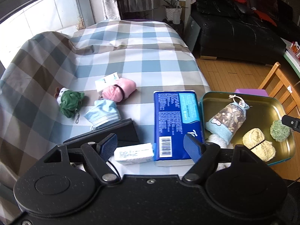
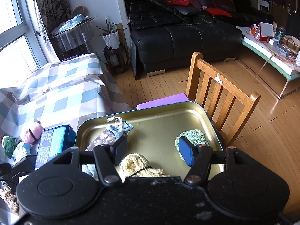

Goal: Organize soft objects
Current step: 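Withdraw both tools from the tray toward the remaining table items, then reach the left tool toward the green frog plush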

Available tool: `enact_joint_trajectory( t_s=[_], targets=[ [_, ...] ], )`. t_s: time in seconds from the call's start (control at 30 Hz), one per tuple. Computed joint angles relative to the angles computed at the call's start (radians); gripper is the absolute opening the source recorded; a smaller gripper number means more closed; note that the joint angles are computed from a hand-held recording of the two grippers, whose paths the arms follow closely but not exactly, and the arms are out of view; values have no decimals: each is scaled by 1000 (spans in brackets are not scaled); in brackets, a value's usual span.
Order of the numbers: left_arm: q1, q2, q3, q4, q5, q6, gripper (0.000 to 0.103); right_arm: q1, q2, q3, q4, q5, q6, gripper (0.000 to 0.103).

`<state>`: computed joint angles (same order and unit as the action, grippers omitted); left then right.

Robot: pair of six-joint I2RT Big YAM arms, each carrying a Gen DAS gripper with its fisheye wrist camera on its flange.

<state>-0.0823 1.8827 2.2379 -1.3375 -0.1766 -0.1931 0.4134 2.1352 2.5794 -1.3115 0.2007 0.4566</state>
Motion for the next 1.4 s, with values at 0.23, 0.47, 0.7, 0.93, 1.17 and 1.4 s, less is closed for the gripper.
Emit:
enact_joint_trajectory(
  t_s=[0.23,0.47,0.7,0.93,1.17,1.4],
  targets=[
    [52,-58,-43,-10,-70,-33,74,4,-16,-30,22,-7,-17,60],
    [89,-99,-67,-22,-172,-77,74,3,-44,-78,63,-28,-30,61],
    [109,-135,-91,-34,-247,-102,77,-4,-76,-133,106,-65,-16,61],
    [122,-142,-114,-70,-303,-142,77,-8,-105,-182,143,-81,-11,61],
    [127,-115,-147,-98,-276,-163,77,-8,-106,-187,141,-72,-1,62],
    [140,-111,-181,-104,-225,-176,77,1,-75,-140,98,-53,-18,62]
  ],
)
